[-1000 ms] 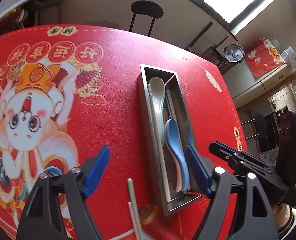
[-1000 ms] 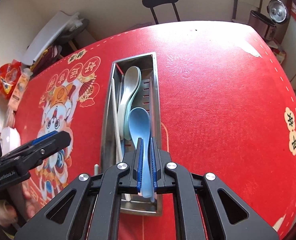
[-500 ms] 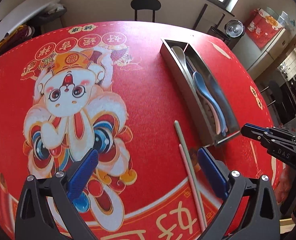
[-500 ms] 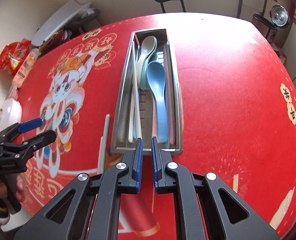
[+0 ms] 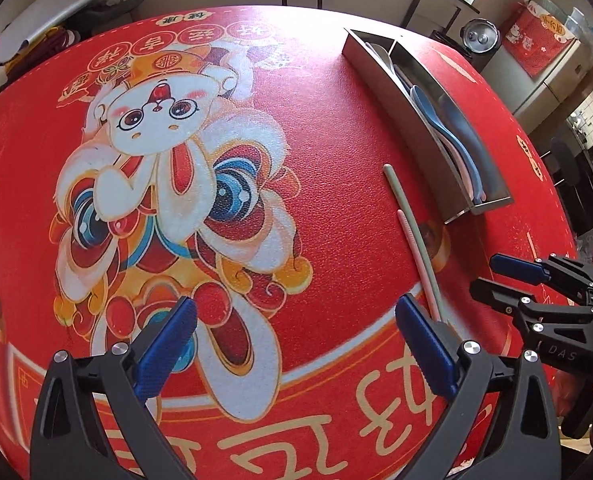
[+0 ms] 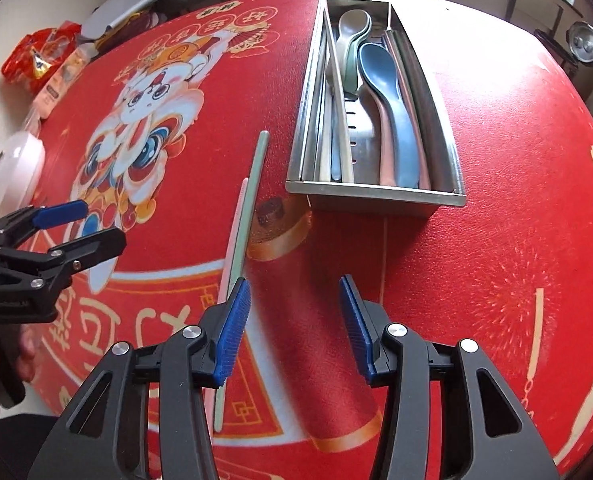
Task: Organize utensils
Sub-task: 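Grasp the green chopstick with the right tool while the left tool grasps the pink one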
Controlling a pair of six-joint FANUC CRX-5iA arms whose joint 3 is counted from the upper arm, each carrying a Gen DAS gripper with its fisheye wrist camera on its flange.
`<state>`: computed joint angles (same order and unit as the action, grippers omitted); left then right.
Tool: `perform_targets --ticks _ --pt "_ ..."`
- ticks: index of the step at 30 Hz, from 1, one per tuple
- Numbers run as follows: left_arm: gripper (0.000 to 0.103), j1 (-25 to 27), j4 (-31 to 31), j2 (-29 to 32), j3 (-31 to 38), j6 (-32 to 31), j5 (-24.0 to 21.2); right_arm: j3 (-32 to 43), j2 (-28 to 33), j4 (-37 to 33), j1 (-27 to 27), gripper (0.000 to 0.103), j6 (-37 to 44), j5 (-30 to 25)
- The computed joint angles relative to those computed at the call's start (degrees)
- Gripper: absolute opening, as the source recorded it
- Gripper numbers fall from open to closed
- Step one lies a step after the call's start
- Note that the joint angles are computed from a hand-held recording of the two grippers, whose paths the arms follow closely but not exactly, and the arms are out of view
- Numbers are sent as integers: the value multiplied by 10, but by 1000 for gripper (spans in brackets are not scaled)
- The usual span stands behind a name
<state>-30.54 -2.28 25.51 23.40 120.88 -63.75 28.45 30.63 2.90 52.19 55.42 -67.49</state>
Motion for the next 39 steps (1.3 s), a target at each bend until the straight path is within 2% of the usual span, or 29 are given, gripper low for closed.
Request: perform_targets --ticks 7,15,21,24,26,28,29,36,38,39 --pt "97 6 -5 -25 -35 15 14 36 32 -2 8 45 4 -27" --pt "97 2 -7 -39 -52 23 18 45 39 5 12 48 6 -39" --pt "97 -10 -33 -41 -40 75 2 65 52 10 15 48 52 -61" --pt "97 -20 -46 -43 -35 115 -8 70 55 15 15 39 85 -74" --pt "97 -25 -46 -42 -33 128 -10 63 48 12 12 22 102 -71" --pt "97 -35 -54 -36 -21 140 -19 60 41 -15 0 10 121 -66" --pt "97 -41 -58 -34 -16 149 -21 60 39 -25 -6 7 133 -66" --pt "97 -71 -72 -2 34 186 -38 51 24 -73 -26 6 200 -66" --pt "92 -82 -79 15 59 184 -49 51 22 -88 -33 6 213 -67" --pt "87 -86 -79 24 69 181 -52 50 20 -96 -37 6 219 -67"
